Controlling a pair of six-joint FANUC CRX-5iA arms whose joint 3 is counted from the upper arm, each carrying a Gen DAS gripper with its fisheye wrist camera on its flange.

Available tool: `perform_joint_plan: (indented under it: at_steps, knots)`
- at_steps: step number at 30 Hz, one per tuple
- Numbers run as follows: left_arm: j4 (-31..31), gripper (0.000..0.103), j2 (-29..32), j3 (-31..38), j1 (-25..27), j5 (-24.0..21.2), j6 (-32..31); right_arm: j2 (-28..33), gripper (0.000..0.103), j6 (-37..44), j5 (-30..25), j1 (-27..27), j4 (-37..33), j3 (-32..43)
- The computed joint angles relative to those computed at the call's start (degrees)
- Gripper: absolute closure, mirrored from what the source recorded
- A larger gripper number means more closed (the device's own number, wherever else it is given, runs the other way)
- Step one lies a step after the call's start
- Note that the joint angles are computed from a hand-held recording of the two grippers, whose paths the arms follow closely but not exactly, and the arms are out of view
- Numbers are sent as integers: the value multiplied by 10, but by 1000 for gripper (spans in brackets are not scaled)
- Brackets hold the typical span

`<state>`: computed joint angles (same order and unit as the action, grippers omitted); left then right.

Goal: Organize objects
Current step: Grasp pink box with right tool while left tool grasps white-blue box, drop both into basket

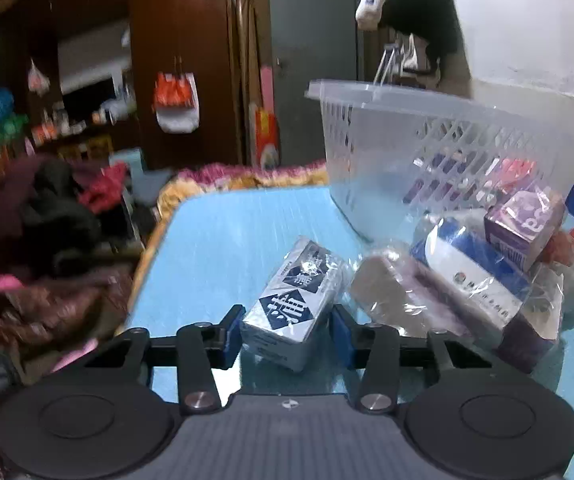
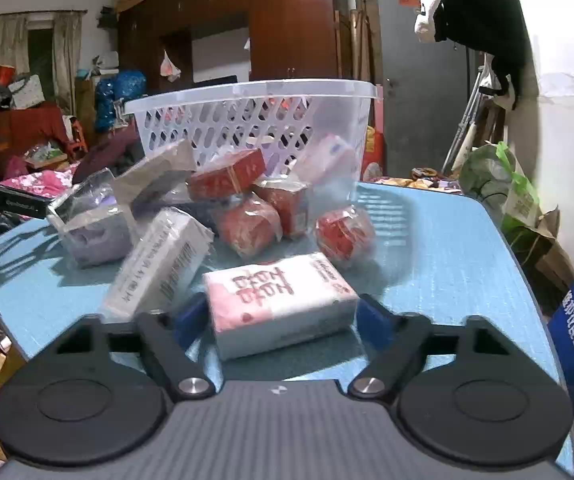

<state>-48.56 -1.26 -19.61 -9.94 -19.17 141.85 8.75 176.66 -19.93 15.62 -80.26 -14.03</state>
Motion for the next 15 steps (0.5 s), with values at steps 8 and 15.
perform_joint_plan:
  at_steps: [8, 15]
  knots:
    - [-232, 57, -22, -10, -89, -57, 296, -15, 23, 101, -38, -58, -122, -24]
    - [-370, 57, -45, -29, -178, -118, 461, -18, 23, 160, -49, -76, -180, -21]
